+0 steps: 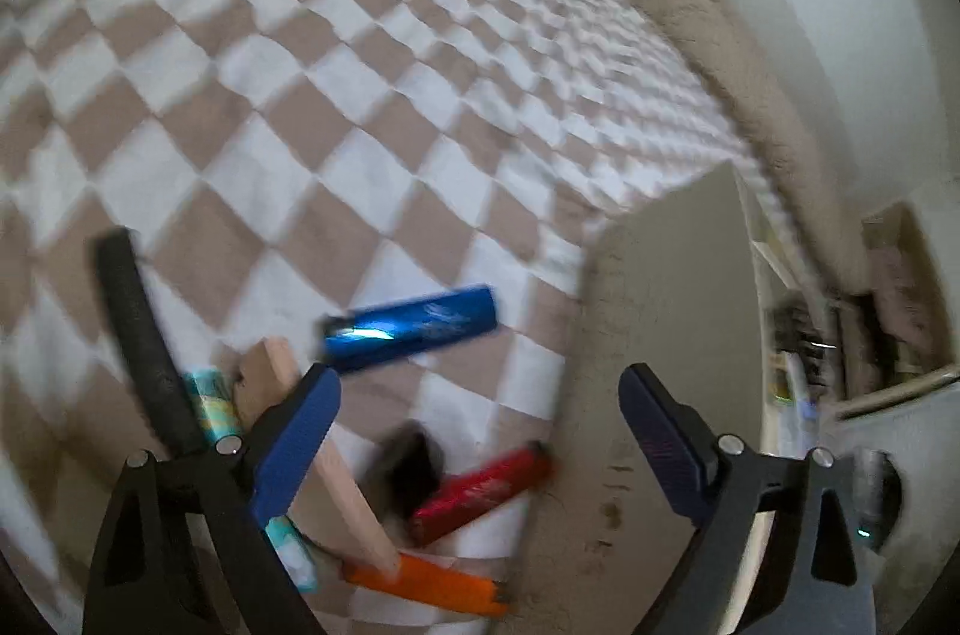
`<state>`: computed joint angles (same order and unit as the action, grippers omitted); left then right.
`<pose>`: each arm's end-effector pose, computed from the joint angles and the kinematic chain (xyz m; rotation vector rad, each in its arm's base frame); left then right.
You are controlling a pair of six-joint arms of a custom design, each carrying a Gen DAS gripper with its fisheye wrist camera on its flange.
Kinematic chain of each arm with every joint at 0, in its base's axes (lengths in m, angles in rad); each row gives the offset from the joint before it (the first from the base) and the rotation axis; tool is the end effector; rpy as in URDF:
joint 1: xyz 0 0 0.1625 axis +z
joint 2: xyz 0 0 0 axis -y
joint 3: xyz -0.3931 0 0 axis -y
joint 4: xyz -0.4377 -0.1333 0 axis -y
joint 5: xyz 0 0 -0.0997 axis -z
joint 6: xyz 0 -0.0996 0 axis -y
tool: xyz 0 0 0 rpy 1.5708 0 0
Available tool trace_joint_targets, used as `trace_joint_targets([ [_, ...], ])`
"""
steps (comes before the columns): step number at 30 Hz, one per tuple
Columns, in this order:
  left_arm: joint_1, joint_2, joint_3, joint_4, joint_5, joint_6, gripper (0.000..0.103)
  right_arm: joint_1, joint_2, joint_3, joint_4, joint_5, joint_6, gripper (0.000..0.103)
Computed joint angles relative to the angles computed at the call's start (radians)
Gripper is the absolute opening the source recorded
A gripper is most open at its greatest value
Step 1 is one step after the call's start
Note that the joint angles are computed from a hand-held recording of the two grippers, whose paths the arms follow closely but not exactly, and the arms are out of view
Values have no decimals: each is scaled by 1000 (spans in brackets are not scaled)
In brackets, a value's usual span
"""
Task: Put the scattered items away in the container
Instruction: 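Close the left tool on the blue First Look lighter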
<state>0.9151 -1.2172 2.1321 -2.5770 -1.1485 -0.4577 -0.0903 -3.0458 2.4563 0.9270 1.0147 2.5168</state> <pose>-0.1733 -0.5109 0.1030 0.2494 2.7887 -0.4257 -0.0360 -0.1834 0.3213 -0.6302 -1.9114 1.0925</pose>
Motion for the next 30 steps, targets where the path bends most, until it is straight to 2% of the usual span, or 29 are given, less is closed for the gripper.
trace_joint_targets([
  [2, -31, 25, -20, 74, 142, -37, 96, -5, -1, 0, 2, -4, -3, 81],
  [3, -32, 33, -27, 97, 173, -46, 96, -8, -2, 0, 4, -6, -5, 81],
  [5, -23, 47, -39, 107, 190, -36, 96, -11, -5, 1, 8, -9, -8, 81],
  [12, -14, 56, -44, 85, 175, -47, 97, -23, -15, 3, 18, -18, -16, 82],
  [15, 1, 61, -56, 87, 102, -64, 97, -36, -23, 4, 27, -29, -23, 82],
  [16, -6, 72, -61, 93, 107, -71, 97, -36, -23, 4, 27, -29, -23, 82],
  [24, -48, 168, -122, 182, 235, -120, 103, -48, -31, 5, 38, -38, -30, 82],
  [30, -70, 254, -172, 244, 347, -147, 103, -59, -27, 4, 42, -44, -31, 82],
])
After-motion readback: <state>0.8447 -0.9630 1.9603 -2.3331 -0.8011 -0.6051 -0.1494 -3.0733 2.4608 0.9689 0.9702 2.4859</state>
